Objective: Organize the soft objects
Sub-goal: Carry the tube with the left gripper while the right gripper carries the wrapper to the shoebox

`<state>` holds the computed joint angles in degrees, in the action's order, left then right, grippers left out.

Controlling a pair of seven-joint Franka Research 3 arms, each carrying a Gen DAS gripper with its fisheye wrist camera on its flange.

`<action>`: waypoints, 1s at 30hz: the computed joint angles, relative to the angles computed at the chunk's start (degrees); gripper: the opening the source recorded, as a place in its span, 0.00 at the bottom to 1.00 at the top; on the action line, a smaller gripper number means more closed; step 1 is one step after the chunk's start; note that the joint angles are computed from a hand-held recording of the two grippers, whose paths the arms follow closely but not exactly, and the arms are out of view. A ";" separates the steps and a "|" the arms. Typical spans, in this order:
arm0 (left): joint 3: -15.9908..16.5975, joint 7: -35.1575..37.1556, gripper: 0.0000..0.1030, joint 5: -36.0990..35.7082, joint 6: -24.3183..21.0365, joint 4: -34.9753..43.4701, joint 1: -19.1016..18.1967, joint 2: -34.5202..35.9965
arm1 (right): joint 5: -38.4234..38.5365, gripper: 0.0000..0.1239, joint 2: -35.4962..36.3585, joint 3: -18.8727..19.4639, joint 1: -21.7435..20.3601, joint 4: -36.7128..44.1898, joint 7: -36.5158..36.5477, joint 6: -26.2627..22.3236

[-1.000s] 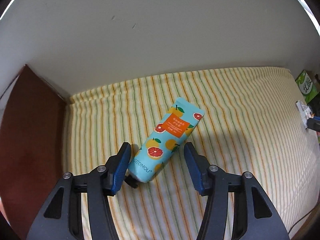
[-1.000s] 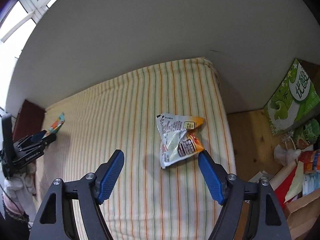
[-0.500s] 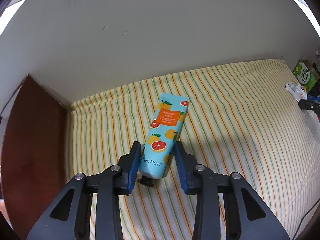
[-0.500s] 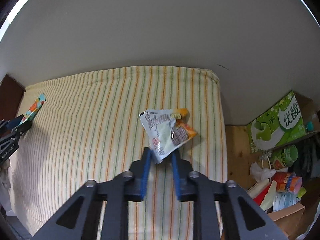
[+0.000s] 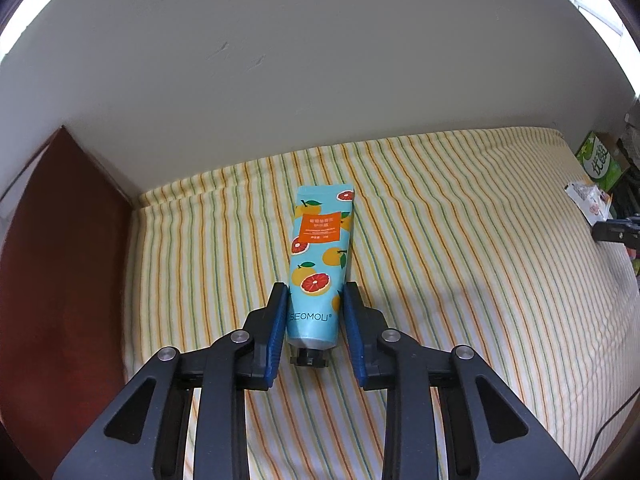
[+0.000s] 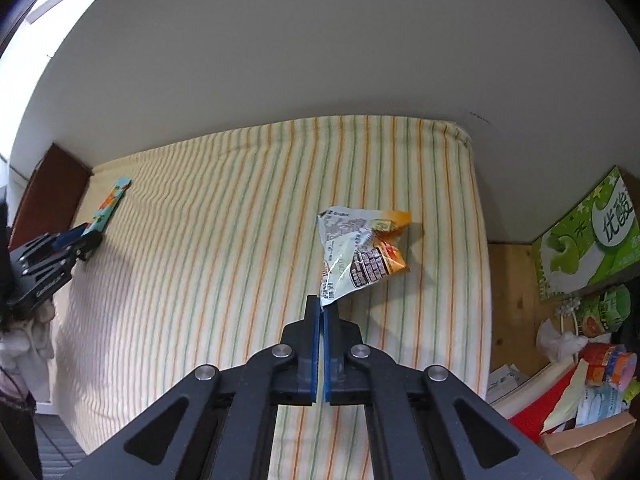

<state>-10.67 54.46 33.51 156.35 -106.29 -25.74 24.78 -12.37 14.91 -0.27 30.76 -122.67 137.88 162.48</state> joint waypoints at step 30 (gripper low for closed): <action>-2.03 5.88 0.25 -6.16 14.40 -19.22 7.76 -17.04 | -20.28 0.00 1.40 3.36 8.29 13.15 5.61 -6.28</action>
<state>-12.70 60.34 27.35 170.76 -125.50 -17.98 7.74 -32.65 16.31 3.09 39.04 -109.52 143.49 156.21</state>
